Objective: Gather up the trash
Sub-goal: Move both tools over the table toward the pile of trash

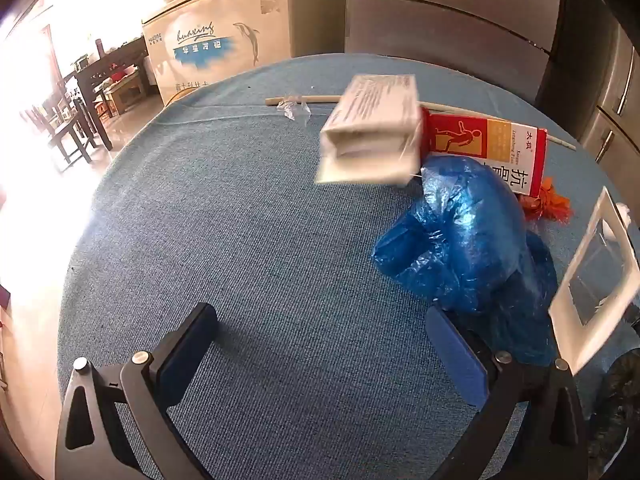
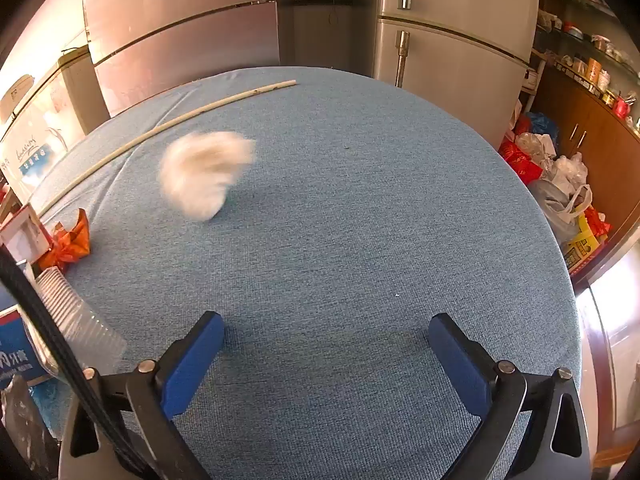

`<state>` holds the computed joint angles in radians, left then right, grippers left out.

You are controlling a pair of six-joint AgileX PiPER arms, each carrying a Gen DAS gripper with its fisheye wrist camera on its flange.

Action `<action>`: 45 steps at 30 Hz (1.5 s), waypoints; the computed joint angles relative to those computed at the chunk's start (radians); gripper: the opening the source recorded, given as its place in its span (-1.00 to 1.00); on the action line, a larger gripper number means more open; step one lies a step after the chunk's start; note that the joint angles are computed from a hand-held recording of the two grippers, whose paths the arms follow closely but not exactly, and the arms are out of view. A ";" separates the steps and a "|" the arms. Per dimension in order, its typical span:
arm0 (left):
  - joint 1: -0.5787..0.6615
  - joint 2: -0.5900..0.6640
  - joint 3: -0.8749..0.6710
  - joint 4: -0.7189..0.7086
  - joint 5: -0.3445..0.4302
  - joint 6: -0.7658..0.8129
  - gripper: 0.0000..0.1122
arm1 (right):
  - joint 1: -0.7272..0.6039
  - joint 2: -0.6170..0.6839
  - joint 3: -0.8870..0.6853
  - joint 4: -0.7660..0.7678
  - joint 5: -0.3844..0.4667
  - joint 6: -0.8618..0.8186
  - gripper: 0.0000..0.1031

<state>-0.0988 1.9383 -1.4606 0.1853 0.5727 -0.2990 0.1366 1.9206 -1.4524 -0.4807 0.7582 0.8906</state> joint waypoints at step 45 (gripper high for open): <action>-0.099 -0.468 0.076 0.089 0.146 0.020 0.83 | 0.172 -0.537 0.206 -0.017 0.123 -0.109 1.00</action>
<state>-0.1982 1.4705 -1.3845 0.2739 0.7186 -0.2785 0.3085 1.3838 -1.2462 -0.4975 0.8811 0.7817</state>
